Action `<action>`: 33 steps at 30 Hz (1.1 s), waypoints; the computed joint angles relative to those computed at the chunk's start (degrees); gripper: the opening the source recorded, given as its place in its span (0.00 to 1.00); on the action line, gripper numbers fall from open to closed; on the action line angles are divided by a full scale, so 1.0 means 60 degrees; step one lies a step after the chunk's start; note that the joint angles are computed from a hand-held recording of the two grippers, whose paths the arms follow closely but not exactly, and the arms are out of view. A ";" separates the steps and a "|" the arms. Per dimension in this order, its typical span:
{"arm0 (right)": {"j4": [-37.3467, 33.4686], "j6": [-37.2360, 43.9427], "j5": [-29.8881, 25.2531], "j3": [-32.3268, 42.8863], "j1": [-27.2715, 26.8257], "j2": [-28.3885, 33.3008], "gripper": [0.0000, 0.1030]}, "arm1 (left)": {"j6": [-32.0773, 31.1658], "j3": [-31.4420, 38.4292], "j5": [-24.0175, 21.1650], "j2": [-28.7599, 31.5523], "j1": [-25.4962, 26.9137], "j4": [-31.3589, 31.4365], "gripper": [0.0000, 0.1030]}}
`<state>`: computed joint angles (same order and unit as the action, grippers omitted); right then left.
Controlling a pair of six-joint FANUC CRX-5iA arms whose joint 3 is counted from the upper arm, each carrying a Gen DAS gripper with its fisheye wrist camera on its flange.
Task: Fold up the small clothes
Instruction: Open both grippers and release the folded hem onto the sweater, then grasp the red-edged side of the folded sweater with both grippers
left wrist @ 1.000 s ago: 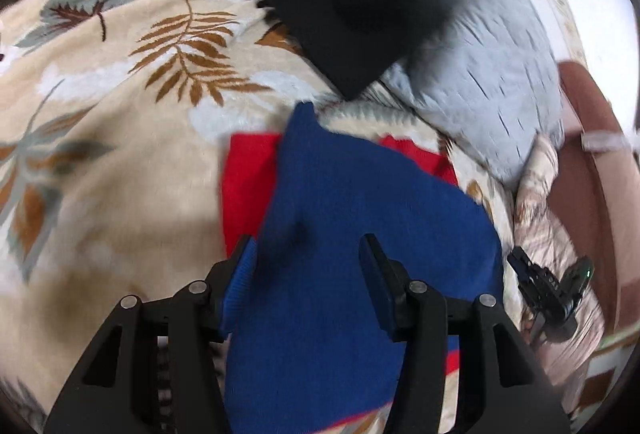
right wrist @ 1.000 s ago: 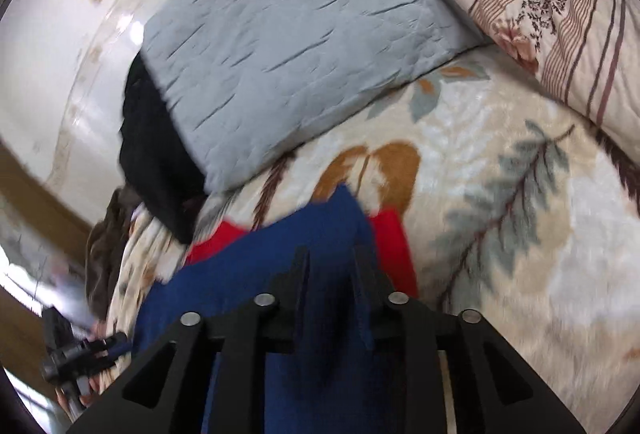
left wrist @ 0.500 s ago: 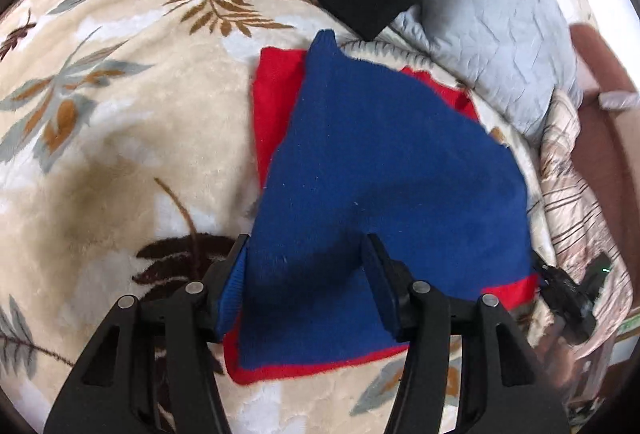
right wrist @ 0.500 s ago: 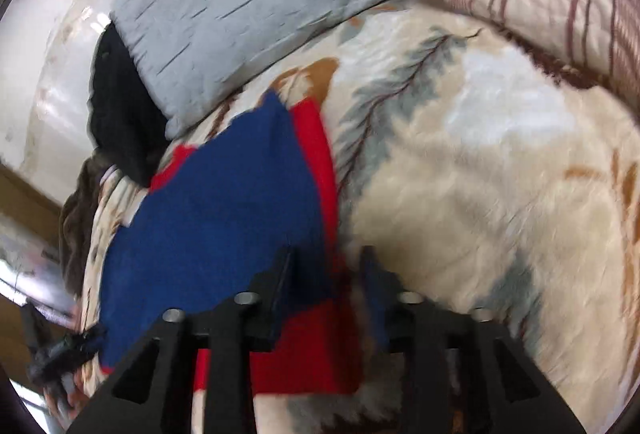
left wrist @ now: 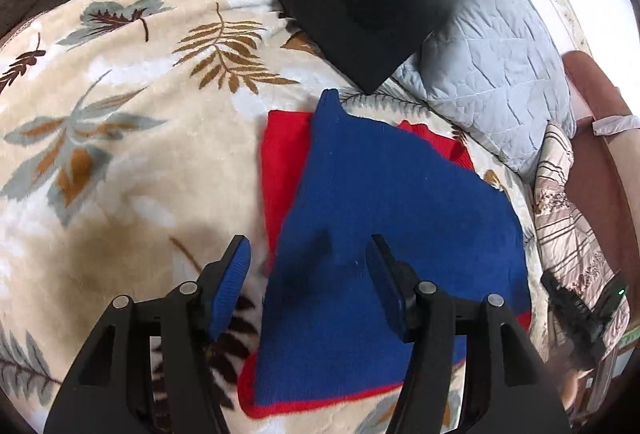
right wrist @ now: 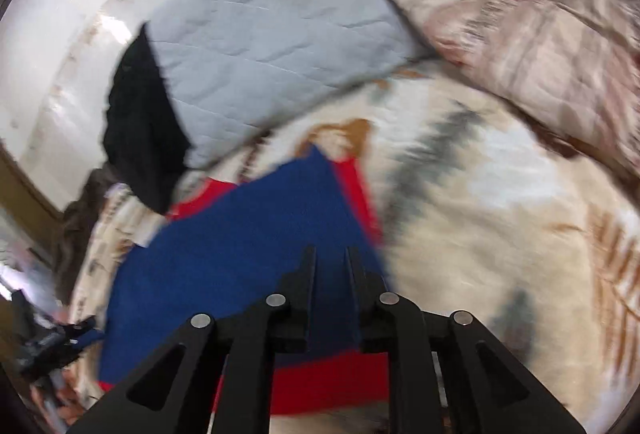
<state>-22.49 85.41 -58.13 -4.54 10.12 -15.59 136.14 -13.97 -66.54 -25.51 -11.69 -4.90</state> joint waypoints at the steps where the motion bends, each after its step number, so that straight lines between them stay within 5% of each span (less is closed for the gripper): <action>1: 0.0003 -0.0054 0.0116 0.0038 0.0180 0.0088 0.19 | 0.0041 0.0121 -0.0224 0.0239 -0.0032 -0.0115 0.57; 4: 0.0082 -0.0281 0.0430 -0.0013 0.0660 0.0427 0.24 | 0.0026 0.0177 -0.0778 0.0668 0.0108 -0.0087 0.58; 5: 0.0056 -0.0282 0.0278 0.0033 0.0730 0.0685 0.31 | -0.0091 -0.0066 -0.0631 0.0556 0.0335 0.0210 0.60; 9: 0.1138 -0.0660 0.0535 -0.0449 0.1444 0.0623 0.33 | -0.0561 -0.0761 -0.0035 -0.0296 0.1234 0.1244 0.60; 12: 0.0735 -0.0465 0.0270 -0.0314 0.1237 0.0536 0.36 | -0.0424 -0.0844 0.0056 -0.0638 0.1462 0.1131 0.60; 16: 0.0528 -0.0207 0.0176 -0.0374 0.1122 0.0521 0.39 | -0.1342 -0.1507 0.0430 -0.0816 0.2087 0.2412 0.60; 19: 0.0454 -0.0130 0.0423 -0.0555 0.1115 0.0448 0.39 | -0.1515 -0.1179 0.0250 -0.0338 0.1630 0.2160 0.59; 20: 0.0500 -0.0166 0.0431 -0.0563 0.1138 0.0440 0.39 | -0.1229 -0.0806 0.0004 -0.0017 0.1226 0.1584 0.53; 22: 0.0618 -0.0223 0.0319 -0.0508 0.1199 0.0464 0.39 | -0.1390 -0.0755 0.0187 0.0023 0.0964 0.1483 0.16; 28: 0.0550 -0.0105 0.0093 -0.0497 0.1149 0.0414 0.39 | -0.0202 0.0087 -0.0791 0.0097 0.0020 0.0125 0.05; 33: 0.0724 -0.0264 -0.0098 -0.0404 0.1336 0.0239 0.42 | -0.0514 -0.0580 -0.0391 -0.0424 0.0788 0.1144 0.05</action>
